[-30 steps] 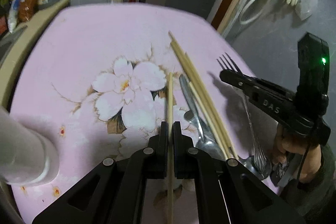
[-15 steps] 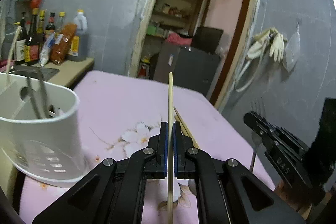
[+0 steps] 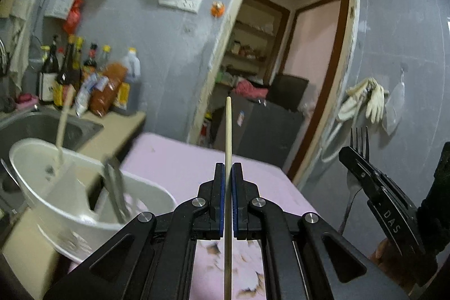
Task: Organize utensils
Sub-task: 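Lift and carry the chopstick and fork to the white utensil holder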
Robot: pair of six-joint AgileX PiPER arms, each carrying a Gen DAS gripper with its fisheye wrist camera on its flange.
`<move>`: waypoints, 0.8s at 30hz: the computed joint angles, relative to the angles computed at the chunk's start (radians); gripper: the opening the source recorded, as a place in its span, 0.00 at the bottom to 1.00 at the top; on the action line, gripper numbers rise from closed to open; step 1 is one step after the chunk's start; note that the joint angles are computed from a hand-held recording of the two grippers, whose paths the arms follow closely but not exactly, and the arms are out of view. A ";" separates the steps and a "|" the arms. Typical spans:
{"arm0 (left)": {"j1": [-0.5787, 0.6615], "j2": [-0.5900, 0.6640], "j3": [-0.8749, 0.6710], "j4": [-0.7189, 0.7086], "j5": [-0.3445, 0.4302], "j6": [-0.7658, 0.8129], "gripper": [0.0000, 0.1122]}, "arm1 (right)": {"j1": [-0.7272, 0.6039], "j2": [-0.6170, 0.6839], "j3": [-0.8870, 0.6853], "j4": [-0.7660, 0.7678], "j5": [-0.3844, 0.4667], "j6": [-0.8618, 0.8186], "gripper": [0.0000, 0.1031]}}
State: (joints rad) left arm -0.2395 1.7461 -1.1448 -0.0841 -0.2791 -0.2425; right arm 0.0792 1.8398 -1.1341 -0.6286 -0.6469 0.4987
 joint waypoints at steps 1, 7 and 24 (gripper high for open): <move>0.012 -0.012 0.001 0.014 0.000 -0.012 0.02 | 0.016 -0.002 -0.013 0.010 0.002 -0.003 0.02; 0.122 -0.072 -0.010 0.211 0.021 -0.181 0.02 | 0.100 0.019 -0.137 -0.007 0.044 0.076 0.02; 0.333 -0.002 -0.023 -0.212 -0.161 0.138 0.02 | 0.314 0.258 -0.478 0.277 0.147 -0.191 0.02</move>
